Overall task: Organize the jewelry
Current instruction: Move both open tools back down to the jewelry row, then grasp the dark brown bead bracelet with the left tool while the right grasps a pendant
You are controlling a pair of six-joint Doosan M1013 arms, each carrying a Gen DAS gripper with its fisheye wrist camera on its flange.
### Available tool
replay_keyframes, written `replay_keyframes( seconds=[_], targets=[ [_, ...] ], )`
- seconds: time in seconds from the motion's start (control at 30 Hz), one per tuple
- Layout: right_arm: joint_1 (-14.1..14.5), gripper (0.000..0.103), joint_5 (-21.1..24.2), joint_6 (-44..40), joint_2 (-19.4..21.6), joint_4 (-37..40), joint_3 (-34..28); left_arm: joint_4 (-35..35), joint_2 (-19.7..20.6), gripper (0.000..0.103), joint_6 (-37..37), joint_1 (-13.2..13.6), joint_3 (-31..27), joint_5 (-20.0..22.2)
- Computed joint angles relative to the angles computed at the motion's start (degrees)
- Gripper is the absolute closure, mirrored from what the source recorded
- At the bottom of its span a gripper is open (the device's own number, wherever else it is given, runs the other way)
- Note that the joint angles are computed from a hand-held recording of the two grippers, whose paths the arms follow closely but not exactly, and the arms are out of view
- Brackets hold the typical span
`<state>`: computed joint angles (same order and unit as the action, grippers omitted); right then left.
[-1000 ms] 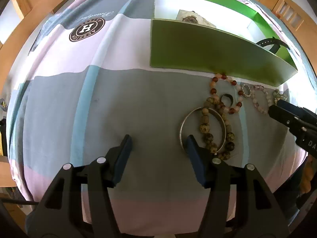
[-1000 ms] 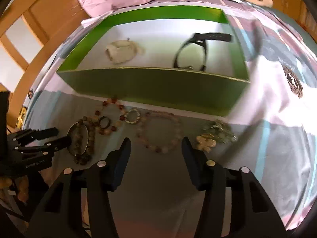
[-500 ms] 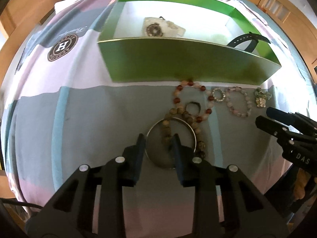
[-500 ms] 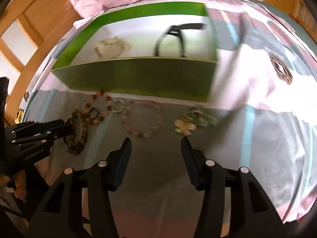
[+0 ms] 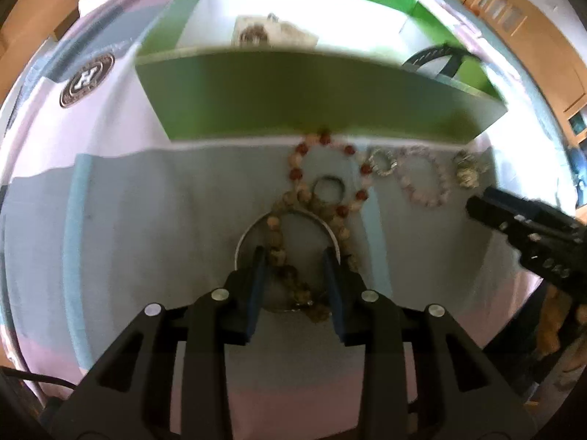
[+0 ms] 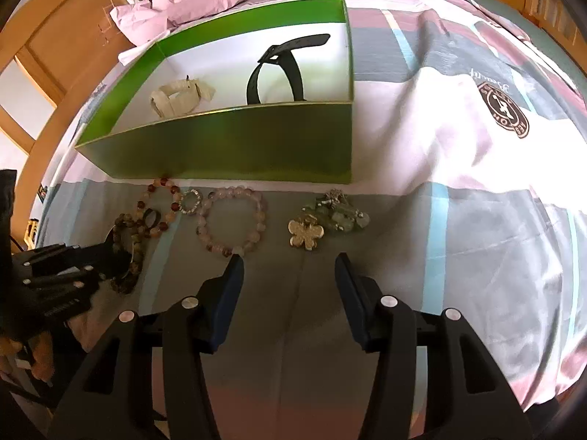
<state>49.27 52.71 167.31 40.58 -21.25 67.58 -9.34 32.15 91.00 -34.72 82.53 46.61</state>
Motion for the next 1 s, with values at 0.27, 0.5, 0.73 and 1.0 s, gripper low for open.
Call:
replay_keyframes(
  seconds=[0.27,0.5,0.73,1.0],
  targets=[
    [-0.7,0.051,2.2,1.4,1.3,-1.9,-2.1,0.3,0.1,0.086,-1.0,0.2,0.0,-0.7],
    [-1.6,0.078,2.7,3.4,1.9,-1.4,-2.1,-1.2,0.0,0.091,-0.9,1.0,0.2,-0.6],
    [-1.0,0.085,0.1,0.4,1.1,-0.6,-1.6,-2.7,0.7,0.090,-0.9,1.1,-0.9,0.3],
    [-0.1,0.085,-1.3,2.6,-1.0,-2.7,0.2,-2.8,0.6,0.091,-1.2,1.4,-1.3,0.9]
  ],
)
